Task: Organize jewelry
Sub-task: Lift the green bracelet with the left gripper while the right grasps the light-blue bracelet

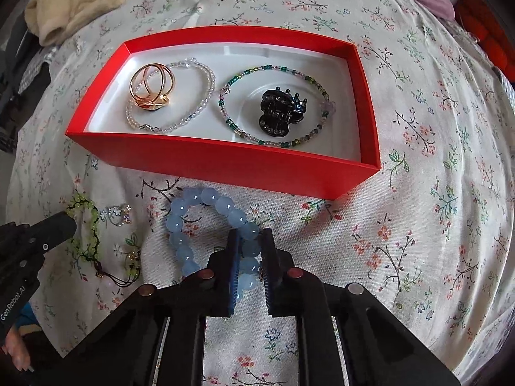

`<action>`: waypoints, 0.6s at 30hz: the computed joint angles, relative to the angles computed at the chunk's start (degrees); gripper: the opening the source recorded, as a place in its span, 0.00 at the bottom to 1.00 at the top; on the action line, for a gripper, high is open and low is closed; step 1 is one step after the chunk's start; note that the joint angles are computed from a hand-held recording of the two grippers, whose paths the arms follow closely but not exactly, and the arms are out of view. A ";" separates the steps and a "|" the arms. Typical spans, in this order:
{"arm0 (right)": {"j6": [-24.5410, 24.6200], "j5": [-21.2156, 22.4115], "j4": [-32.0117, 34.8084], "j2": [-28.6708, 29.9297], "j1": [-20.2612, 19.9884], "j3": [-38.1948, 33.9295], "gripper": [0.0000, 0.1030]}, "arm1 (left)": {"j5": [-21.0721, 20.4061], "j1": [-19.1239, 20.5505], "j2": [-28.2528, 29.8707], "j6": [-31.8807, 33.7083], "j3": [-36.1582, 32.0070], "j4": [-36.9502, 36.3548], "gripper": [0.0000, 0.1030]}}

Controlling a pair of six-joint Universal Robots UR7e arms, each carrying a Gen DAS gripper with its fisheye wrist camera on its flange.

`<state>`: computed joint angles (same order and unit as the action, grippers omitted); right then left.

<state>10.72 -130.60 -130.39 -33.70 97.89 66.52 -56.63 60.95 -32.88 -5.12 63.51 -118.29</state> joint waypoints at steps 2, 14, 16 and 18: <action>-0.03 -0.51 -0.20 0.17 0.22 0.03 0.12 | -0.23 -0.08 -0.12 0.06 0.16 -0.16 0.01; -0.68 2.52 -4.11 -2.36 1.33 3.41 0.12 | -1.56 -0.61 -1.52 0.83 1.49 -2.24 0.01; -1.02 2.99 -5.03 -3.15 1.55 4.31 0.12 | -1.88 -0.73 -1.77 1.05 1.73 -2.67 0.01; -1.27 3.44 -5.90 -4.00 1.70 5.29 0.12 | -2.17 -0.87 -2.11 1.31 2.05 -3.16 0.01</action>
